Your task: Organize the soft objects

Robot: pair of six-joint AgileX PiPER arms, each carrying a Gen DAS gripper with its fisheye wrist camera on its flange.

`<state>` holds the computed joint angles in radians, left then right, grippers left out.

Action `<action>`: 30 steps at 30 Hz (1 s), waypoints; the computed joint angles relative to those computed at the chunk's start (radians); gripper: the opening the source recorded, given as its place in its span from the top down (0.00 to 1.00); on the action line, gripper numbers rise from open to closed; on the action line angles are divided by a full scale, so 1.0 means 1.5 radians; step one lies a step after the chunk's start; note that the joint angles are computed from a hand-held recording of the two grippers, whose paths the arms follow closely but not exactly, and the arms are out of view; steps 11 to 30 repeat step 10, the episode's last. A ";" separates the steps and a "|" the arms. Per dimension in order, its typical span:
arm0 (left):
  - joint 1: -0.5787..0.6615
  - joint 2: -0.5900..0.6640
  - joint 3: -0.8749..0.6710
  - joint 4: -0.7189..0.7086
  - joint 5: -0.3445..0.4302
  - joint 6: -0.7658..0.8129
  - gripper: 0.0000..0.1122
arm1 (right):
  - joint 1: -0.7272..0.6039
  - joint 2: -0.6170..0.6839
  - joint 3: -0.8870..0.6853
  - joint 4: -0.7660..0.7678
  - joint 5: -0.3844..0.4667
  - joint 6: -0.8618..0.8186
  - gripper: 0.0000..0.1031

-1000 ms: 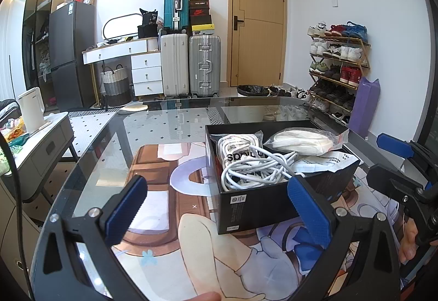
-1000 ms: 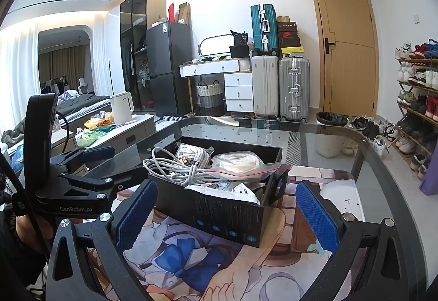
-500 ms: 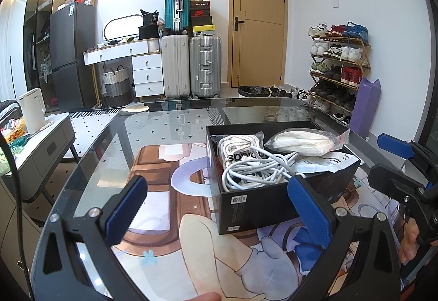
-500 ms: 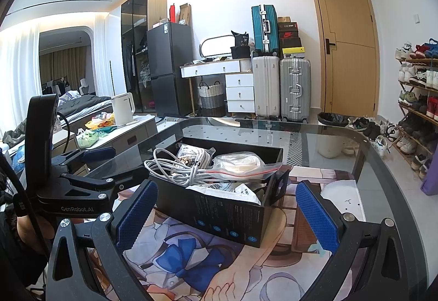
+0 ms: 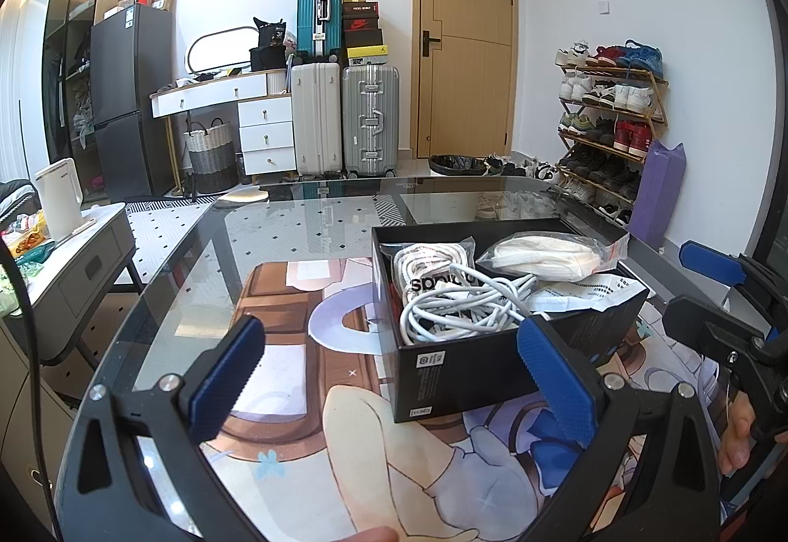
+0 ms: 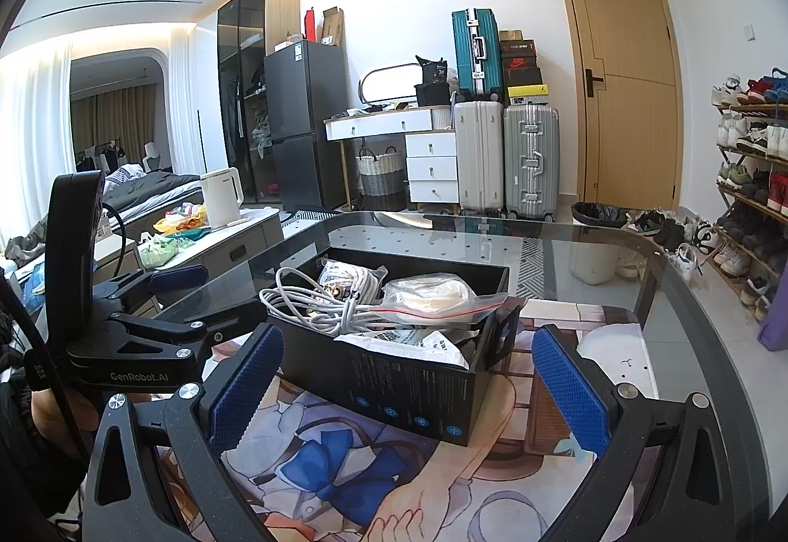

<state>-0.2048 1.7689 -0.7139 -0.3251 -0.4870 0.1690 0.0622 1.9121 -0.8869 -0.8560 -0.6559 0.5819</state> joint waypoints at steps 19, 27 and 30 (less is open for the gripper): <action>0.017 -0.006 0.000 0.021 0.009 -0.017 0.08 | 0.001 -0.001 0.001 0.000 0.002 0.001 0.01; 0.017 -0.006 0.000 0.021 0.009 -0.017 0.08 | 0.001 -0.001 0.001 0.000 0.002 0.001 0.01; 0.017 -0.006 0.000 0.021 0.009 -0.017 0.08 | 0.001 -0.001 0.001 0.000 0.002 0.001 0.01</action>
